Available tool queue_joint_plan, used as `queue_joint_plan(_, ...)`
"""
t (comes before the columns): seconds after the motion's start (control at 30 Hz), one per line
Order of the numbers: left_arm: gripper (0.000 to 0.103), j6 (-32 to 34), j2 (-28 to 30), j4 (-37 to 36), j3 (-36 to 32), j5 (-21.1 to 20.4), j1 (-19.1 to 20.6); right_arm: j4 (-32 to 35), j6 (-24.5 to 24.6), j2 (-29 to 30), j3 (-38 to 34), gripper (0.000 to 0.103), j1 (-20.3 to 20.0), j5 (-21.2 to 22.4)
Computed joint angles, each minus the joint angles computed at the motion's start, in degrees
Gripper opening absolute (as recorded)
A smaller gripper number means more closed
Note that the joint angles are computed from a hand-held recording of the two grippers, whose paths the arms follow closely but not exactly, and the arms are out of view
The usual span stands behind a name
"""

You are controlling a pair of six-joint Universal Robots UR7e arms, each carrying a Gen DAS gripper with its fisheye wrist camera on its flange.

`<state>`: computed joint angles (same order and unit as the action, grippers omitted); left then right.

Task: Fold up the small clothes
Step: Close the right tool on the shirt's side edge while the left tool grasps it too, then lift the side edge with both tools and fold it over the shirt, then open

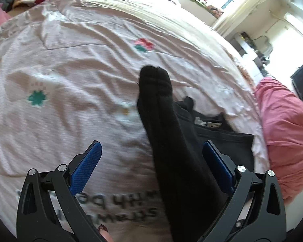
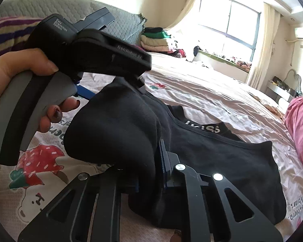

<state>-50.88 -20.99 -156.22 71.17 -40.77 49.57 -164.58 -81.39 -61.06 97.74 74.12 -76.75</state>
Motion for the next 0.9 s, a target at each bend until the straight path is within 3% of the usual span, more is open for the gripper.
queue_joint_plan(0.07,0.080,1.6,0.9,-0.2,-1.8,-1.3,-0.3,0.0,0.5,-0.4,0.0,0.013,-0.4,0.8)
queue_joint_plan(0.13,0.060,2.1,1.7,1.1,-3.5,-1.6,-0.5,0.5,1.2,-0.8,-0.1,0.013,-0.8,1.5)
queue_joint_plan(0.2,0.027,3.8,2.5,0.4,-4.8,-3.4,-0.6,0.8,1.8,-1.2,-0.2,0.013,-1.0,1.9)
queue_joint_plan(0.23,0.021,4.3,2.9,0.6,-5.6,-3.8,-0.7,0.9,2.1,-1.4,-0.2,0.013,-1.1,2.0)
queue_joint_plan(0.57,0.017,5.9,7.0,9.0,-14.7,-0.4,-3.8,3.2,7.1,-3.6,-1.6,0.012,-3.0,5.5)
queue_joint_plan(0.9,0.017,6.3,16.1,23.0,-33.5,1.2,-5.4,7.9,14.9,-4.0,-6.4,0.012,-4.5,7.4)
